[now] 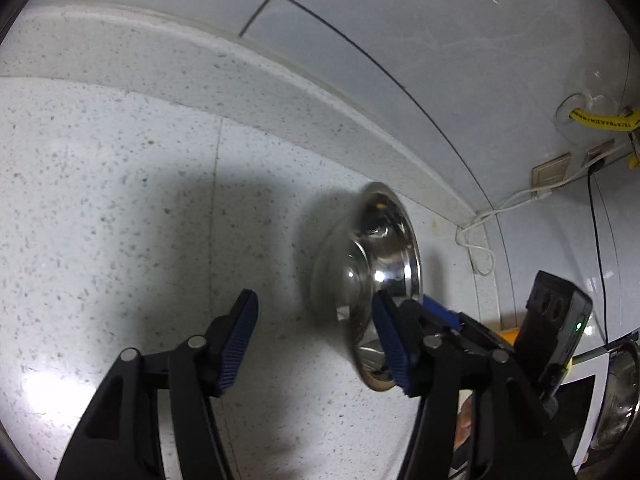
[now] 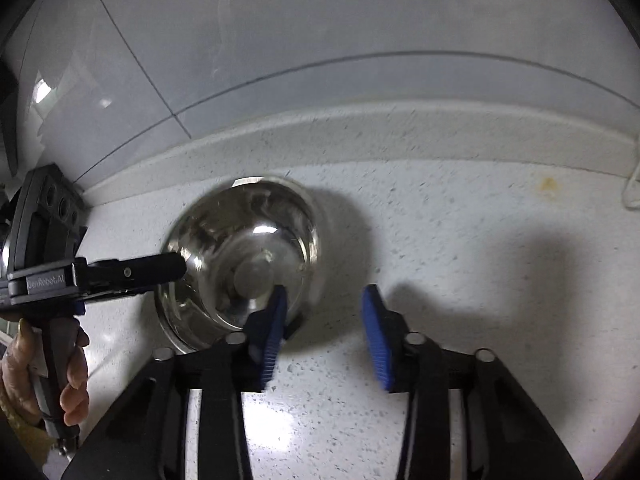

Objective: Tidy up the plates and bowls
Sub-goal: 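Close the right tool on the small bowl rim and lift it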

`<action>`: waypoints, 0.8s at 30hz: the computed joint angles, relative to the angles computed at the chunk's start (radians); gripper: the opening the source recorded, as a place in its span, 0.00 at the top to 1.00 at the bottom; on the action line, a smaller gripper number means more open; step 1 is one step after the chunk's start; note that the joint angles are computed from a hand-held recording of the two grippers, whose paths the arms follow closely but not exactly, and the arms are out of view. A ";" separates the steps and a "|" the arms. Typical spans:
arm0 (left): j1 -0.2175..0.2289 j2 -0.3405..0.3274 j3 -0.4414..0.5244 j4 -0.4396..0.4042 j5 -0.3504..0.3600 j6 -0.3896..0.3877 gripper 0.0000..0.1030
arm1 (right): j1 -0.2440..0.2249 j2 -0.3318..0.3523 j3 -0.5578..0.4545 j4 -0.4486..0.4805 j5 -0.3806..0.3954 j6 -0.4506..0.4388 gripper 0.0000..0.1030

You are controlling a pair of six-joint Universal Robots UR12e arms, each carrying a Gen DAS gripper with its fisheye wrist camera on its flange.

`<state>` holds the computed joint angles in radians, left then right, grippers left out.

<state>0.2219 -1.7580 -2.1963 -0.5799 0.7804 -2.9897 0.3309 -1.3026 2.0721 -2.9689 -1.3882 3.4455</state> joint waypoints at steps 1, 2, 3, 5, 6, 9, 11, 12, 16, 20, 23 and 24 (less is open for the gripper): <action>-0.001 -0.001 -0.001 -0.008 -0.004 0.001 0.57 | 0.002 -0.001 0.004 0.003 0.008 -0.009 0.80; 0.000 0.001 -0.002 -0.021 -0.008 0.005 0.60 | 0.004 -0.001 0.004 0.008 0.010 -0.018 0.82; -0.001 -0.001 0.002 -0.039 -0.013 0.010 0.64 | 0.006 -0.006 0.008 0.011 0.008 -0.021 0.84; -0.006 0.001 0.002 -0.061 -0.017 0.020 0.69 | 0.005 -0.016 0.020 0.004 0.022 -0.025 0.85; -0.009 0.001 0.003 -0.076 -0.027 0.030 0.72 | 0.004 -0.026 0.028 0.003 0.026 -0.024 0.85; -0.020 0.012 0.004 -0.123 -0.031 0.061 0.77 | -0.002 -0.044 0.043 0.006 0.040 -0.026 0.85; -0.030 0.024 0.006 -0.172 -0.027 0.096 0.78 | 0.000 -0.058 0.044 0.035 0.033 -0.041 0.85; -0.035 0.032 0.005 -0.195 -0.018 0.119 0.78 | 0.001 -0.065 0.046 0.049 0.029 -0.047 0.85; -0.053 0.056 0.000 -0.278 -0.005 0.188 0.78 | -0.008 -0.094 0.067 0.083 0.037 -0.067 0.85; -0.075 0.080 -0.007 -0.355 0.001 0.242 0.78 | -0.005 -0.113 0.078 0.109 0.027 -0.072 0.85; -0.084 0.099 -0.015 -0.417 -0.004 0.277 0.78 | -0.006 -0.142 0.099 0.132 0.016 -0.074 0.85; -0.089 0.109 -0.017 -0.436 -0.001 0.287 0.78 | -0.008 -0.153 0.109 0.136 0.013 -0.075 0.85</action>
<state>0.1331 -1.6493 -2.2136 -1.0155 0.7790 -2.7023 0.3226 -1.4561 2.1810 -2.8334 -1.3754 3.3707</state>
